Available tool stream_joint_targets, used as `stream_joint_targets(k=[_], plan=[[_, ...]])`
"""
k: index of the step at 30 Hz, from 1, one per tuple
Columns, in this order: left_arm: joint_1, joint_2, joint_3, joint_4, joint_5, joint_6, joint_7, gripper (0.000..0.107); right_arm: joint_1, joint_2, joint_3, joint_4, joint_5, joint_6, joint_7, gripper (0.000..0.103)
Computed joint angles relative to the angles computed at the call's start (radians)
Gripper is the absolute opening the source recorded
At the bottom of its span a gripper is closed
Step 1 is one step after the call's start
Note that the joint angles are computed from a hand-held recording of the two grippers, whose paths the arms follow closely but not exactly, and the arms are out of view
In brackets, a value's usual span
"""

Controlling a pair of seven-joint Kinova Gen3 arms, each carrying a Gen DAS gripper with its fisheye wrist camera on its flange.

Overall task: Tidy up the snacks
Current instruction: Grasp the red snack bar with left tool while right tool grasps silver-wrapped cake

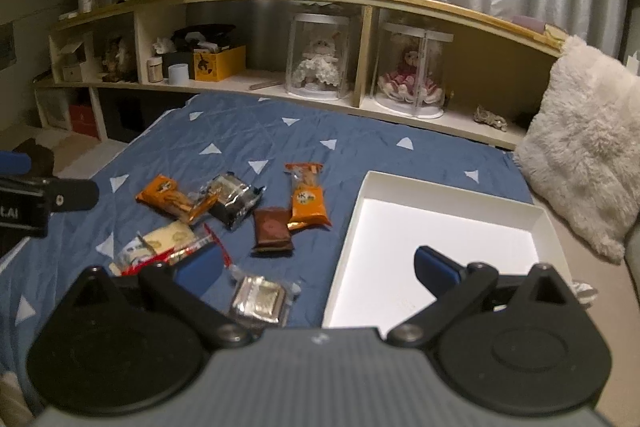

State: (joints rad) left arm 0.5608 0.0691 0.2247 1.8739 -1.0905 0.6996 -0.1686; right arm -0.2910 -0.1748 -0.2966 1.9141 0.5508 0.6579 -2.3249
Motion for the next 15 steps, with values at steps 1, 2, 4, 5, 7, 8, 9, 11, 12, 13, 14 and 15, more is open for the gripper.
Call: stream_joint_targets(k=[1,2,4,5,7,8,9,11,12,13,14,15], plan=[[-0.004,0.014,-0.002,-0.014,0.001,0.003,-0.012,0.103,0.000,0.016,0.005,-0.010,-0.006,-0.004,0.003,0.102],[-0.007,0.029,-0.007,-0.028,0.005,0.006,-0.028,0.103,-0.003,0.032,0.013,-0.020,-0.017,-0.007,0.011,0.102],[-0.009,0.053,-0.021,-0.051,0.018,0.000,-0.066,0.103,-0.009,0.055,0.035,-0.030,-0.043,-0.026,0.026,0.102],[-0.010,0.066,-0.029,-0.063,0.027,-0.003,-0.089,0.103,-0.013,0.070,0.048,-0.039,-0.061,-0.034,0.037,0.102],[-0.006,0.092,-0.046,-0.087,0.040,-0.002,-0.128,0.103,-0.018,0.099,0.063,-0.055,-0.074,-0.043,0.038,0.102],[-0.002,0.106,-0.055,-0.099,0.046,0.001,-0.148,0.103,-0.022,0.113,0.070,-0.061,-0.076,-0.049,0.036,0.102],[0.002,0.122,-0.065,-0.112,0.050,0.008,-0.168,0.103,-0.027,0.129,0.078,-0.067,-0.078,-0.054,0.034,0.102],[0.006,0.144,-0.085,-0.131,0.069,0.009,-0.207,0.103,-0.043,0.162,0.088,-0.082,-0.063,-0.046,0.015,0.102],[0.007,0.152,-0.094,-0.138,0.081,0.005,-0.224,0.103,-0.055,0.172,0.092,-0.079,-0.041,-0.044,-0.011,0.102],[0.001,0.160,-0.102,-0.145,0.100,-0.006,-0.250,0.103,-0.066,0.183,0.097,-0.079,-0.026,-0.042,-0.029,0.102],[-0.004,0.170,-0.110,-0.152,0.121,-0.014,-0.278,0.103,-0.073,0.193,0.106,-0.075,-0.021,-0.051,-0.040,0.102],[-0.006,0.177,-0.118,-0.158,0.138,-0.021,-0.301,0.103,-0.079,0.197,0.115,-0.064,-0.023,-0.069,-0.048,0.102]])
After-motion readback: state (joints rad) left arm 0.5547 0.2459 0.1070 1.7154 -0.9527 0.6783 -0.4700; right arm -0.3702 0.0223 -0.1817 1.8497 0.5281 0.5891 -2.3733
